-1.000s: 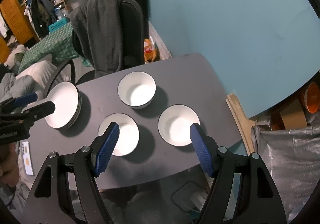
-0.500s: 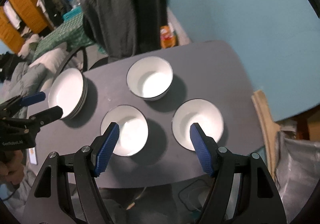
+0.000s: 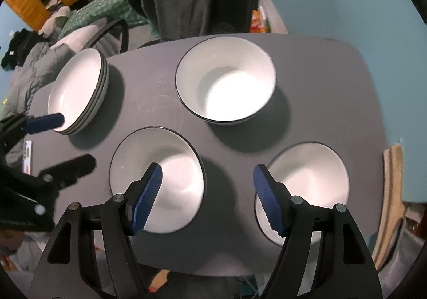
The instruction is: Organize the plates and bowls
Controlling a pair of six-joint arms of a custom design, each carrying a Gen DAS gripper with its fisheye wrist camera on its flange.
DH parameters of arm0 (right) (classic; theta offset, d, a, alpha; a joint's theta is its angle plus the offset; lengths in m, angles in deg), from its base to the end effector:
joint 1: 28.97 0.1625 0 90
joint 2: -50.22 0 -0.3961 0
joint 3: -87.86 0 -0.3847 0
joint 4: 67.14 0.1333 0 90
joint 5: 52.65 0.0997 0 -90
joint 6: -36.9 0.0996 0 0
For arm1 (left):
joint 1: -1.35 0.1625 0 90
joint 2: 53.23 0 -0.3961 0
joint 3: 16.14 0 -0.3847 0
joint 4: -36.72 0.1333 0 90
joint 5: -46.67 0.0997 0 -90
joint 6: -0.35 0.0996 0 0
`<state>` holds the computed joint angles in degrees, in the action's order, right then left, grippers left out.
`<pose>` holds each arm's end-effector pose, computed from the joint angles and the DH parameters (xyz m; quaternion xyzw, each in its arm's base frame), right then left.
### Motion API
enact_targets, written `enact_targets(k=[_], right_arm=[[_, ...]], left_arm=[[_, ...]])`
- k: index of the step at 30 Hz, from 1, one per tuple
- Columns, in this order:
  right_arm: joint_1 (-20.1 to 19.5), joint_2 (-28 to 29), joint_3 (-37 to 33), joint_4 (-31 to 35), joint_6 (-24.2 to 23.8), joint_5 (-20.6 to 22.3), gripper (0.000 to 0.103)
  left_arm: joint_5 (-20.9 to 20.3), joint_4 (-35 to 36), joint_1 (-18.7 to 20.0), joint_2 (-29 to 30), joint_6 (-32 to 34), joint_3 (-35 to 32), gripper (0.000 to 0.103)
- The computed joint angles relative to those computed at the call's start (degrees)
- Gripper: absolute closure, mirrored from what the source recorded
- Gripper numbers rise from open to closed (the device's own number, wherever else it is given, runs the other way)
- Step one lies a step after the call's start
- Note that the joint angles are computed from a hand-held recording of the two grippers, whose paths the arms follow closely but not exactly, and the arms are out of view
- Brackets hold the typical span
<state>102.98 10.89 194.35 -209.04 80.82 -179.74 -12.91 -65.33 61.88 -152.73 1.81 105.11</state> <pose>0.4094 -0.3460 -0.0439 0.0261 -0.9403 0.1226 0.3165 -0.0249 -0.4175 0.3092 0.2778 0.9208 0.0159 0.2734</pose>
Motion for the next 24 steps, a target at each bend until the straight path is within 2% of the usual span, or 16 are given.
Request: enact_targets(k=[2, 4, 8, 13, 17, 24], right_arm=[[-0.8, 0.5, 0.0, -0.7, -1.5, 0.7, 0.031], [-1.7, 0.9, 0.2, -1.5, -2.9, 2.3, 0.034], [-3.1, 1.3, 0.6, -1.2, -5.0, 4.5, 0.045], [-4.1, 1.0, 0.9, -1.1, -6.0, 7.0, 0.06], [-4.5, 0.8, 1.2, -0.8, -6.4, 8.2, 0.082], [-4.8, -0.1, 2.7, -1.3, -5.5, 8.7, 0.088]], left_arm=[[1.2, -0.3, 0.2, 0.5, -0.8, 0.6, 0.015], [1.5, -0.1, 0.5, 1.1, -1.5, 0.8, 0.019], [3.1, -0.6, 0.5, 1.3, -3.0, 2.0, 0.024], [2.9, -0.5, 1.2, 2.4, -4.4, 2.1, 0.032], [1.7, 0.7, 2.0, 3.1, -5.5, 1.8, 0.047], [-0.1, 2.6, 2.5, 3.4, -7.3, 1.9, 0.073]])
